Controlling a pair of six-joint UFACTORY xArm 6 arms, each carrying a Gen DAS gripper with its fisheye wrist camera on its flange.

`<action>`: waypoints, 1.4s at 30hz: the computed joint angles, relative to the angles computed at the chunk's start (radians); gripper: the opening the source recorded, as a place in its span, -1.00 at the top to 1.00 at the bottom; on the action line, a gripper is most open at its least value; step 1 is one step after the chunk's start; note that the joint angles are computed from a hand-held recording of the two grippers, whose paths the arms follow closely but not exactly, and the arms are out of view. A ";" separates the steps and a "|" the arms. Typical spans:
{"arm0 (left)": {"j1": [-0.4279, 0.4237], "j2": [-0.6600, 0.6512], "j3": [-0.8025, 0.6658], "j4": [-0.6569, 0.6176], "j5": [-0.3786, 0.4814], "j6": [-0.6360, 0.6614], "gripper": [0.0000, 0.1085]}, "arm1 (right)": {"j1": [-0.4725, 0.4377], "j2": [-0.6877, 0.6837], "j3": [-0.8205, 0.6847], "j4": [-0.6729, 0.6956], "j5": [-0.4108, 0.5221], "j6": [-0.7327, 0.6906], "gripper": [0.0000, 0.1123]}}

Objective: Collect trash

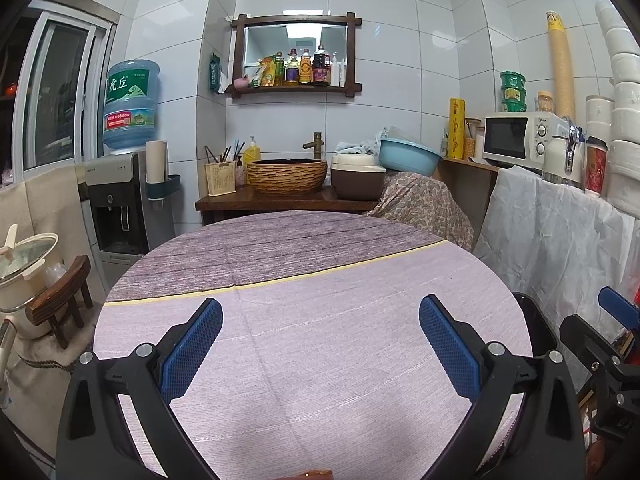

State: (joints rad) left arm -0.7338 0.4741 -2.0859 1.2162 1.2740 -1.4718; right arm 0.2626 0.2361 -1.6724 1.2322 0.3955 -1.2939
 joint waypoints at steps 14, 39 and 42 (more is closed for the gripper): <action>-0.001 0.009 -0.009 0.000 0.008 -0.001 -0.80 | -0.003 0.000 0.006 0.009 0.005 -0.010 -0.73; -0.013 0.033 -0.048 0.009 0.038 0.008 -0.80 | -0.003 0.004 0.000 0.006 0.005 -0.007 -0.73; -0.012 0.033 -0.046 0.003 0.037 0.007 -0.80 | -0.004 0.004 0.001 0.002 0.009 -0.003 -0.73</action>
